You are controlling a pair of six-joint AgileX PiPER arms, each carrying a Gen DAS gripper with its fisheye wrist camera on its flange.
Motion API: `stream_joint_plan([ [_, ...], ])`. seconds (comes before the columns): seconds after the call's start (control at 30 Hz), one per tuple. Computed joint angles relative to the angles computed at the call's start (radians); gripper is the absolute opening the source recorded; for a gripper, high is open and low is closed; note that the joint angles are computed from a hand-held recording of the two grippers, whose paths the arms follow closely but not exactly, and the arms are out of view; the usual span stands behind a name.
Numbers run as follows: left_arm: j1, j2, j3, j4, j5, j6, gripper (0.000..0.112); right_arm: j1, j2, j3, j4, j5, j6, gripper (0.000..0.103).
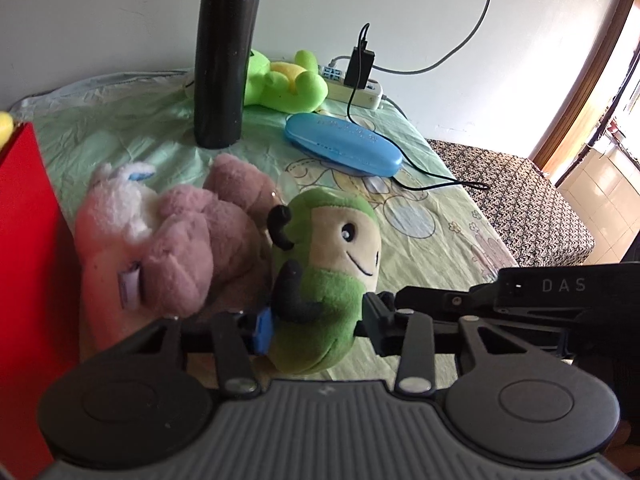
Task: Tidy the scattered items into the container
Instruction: 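Lower the open right gripper over the green bean-shaped plush, then close the right gripper on the green plush's body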
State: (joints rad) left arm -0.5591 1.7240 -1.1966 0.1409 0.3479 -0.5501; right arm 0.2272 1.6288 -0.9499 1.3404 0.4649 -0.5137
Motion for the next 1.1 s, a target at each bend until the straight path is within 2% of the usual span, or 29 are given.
stream_joint_plan([
  [0.2,0.022,0.014,-0.013,-0.072,-0.007,0.075,0.042,-0.008,0.068,-0.043,0.009,0.055,0.008,0.029],
  [0.3,0.027,0.018,-0.012,-0.100,-0.014,0.090,0.042,-0.013,0.085,-0.056,0.008,0.072,0.009,0.019],
  [0.4,0.027,0.016,-0.014,-0.127,-0.012,0.117,0.042,-0.010,0.076,-0.055,-0.006,0.060,0.012,0.017],
  [0.57,0.036,-0.012,0.005,-0.334,-0.005,0.311,0.041,-0.012,0.025,-0.031,-0.043,0.031,0.012,0.015],
  [0.63,0.031,-0.024,0.017,-0.389,0.000,0.364,0.037,-0.026,0.001,-0.014,-0.052,0.040,0.013,0.014],
  [0.73,0.041,-0.038,0.035,-0.593,0.013,0.556,0.030,-0.045,-0.033,0.016,-0.067,0.064,0.022,0.011],
  [0.77,0.038,-0.040,0.037,-0.613,0.017,0.578,0.030,-0.048,-0.043,0.025,-0.072,0.069,0.027,0.010],
  [0.9,0.015,-0.047,0.040,-0.435,0.007,0.415,0.030,-0.039,-0.076,0.045,-0.105,0.041,0.057,0.009],
  [1.03,0.042,-0.039,0.030,-0.406,-0.005,0.387,0.030,-0.033,-0.088,0.053,-0.116,0.022,0.073,0.008],
  [1.1,0.033,-0.020,0.008,-0.317,-0.002,0.319,0.030,-0.027,-0.086,0.053,-0.118,0.017,0.075,0.008],
])
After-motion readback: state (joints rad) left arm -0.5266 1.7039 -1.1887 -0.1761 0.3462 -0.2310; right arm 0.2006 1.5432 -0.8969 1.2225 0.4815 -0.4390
